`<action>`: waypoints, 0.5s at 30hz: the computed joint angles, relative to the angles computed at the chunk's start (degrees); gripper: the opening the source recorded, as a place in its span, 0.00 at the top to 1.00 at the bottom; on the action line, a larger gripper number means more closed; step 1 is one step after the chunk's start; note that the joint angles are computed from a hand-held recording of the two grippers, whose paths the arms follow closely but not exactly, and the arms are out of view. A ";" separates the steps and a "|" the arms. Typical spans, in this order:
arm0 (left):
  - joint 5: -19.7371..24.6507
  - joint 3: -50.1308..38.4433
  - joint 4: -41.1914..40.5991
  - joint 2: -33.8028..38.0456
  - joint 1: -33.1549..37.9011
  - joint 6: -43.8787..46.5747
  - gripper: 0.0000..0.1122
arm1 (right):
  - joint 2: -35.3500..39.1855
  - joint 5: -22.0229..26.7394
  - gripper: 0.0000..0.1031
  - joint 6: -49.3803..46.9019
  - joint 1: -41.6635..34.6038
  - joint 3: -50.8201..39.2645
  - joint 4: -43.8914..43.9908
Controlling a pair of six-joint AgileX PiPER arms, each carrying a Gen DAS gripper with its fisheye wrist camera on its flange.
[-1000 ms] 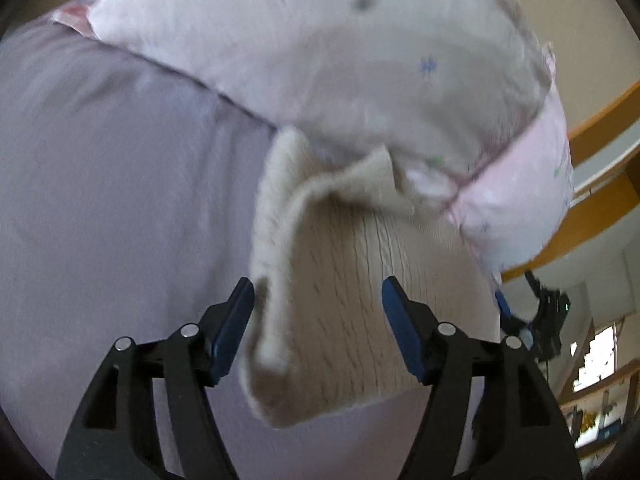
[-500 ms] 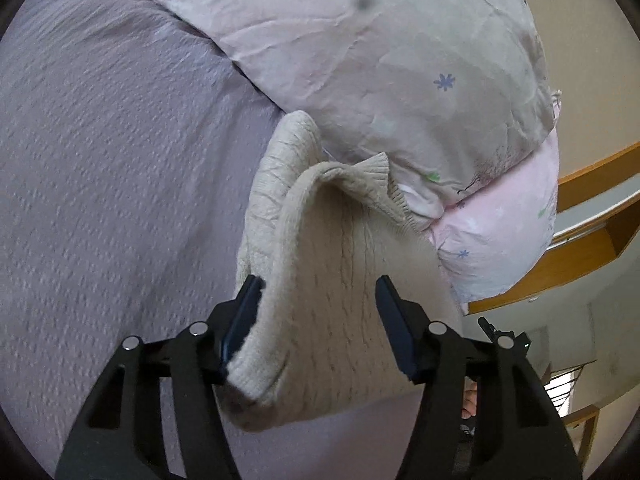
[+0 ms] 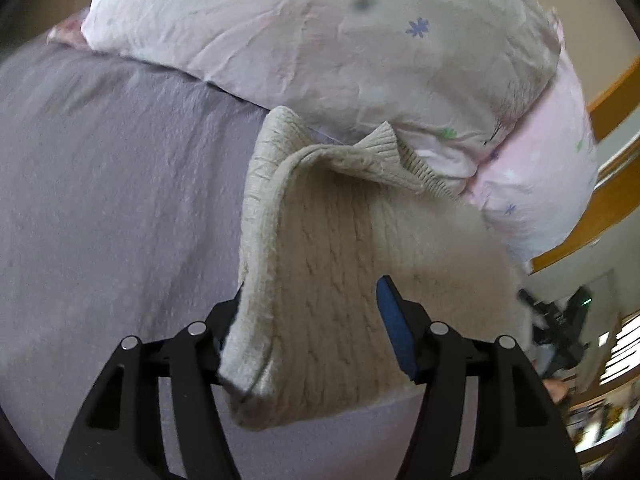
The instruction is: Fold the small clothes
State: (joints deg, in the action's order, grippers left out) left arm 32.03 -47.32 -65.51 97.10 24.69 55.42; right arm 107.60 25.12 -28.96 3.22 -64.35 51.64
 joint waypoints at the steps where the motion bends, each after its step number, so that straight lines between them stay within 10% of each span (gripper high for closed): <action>1: -2.55 0.19 3.74 -0.76 -1.44 -3.40 0.43 | -0.10 0.24 0.17 -0.43 -0.21 0.06 0.32; 6: -4.95 0.69 6.69 -1.39 -3.07 -7.33 0.51 | 0.12 2.73 0.12 -6.59 -1.92 0.24 5.62; 8: -0.98 0.36 2.14 0.29 -0.19 -4.63 0.80 | -0.09 3.13 0.12 -6.28 -1.98 0.21 4.50; 10: 4.56 0.31 -3.61 2.61 3.45 0.30 0.82 | -0.30 2.79 0.13 -3.98 -1.22 -0.13 1.13; 15: 13.14 0.06 -8.62 6.36 8.19 5.58 0.85 | 0.97 5.85 0.65 -8.29 -1.29 -0.98 3.70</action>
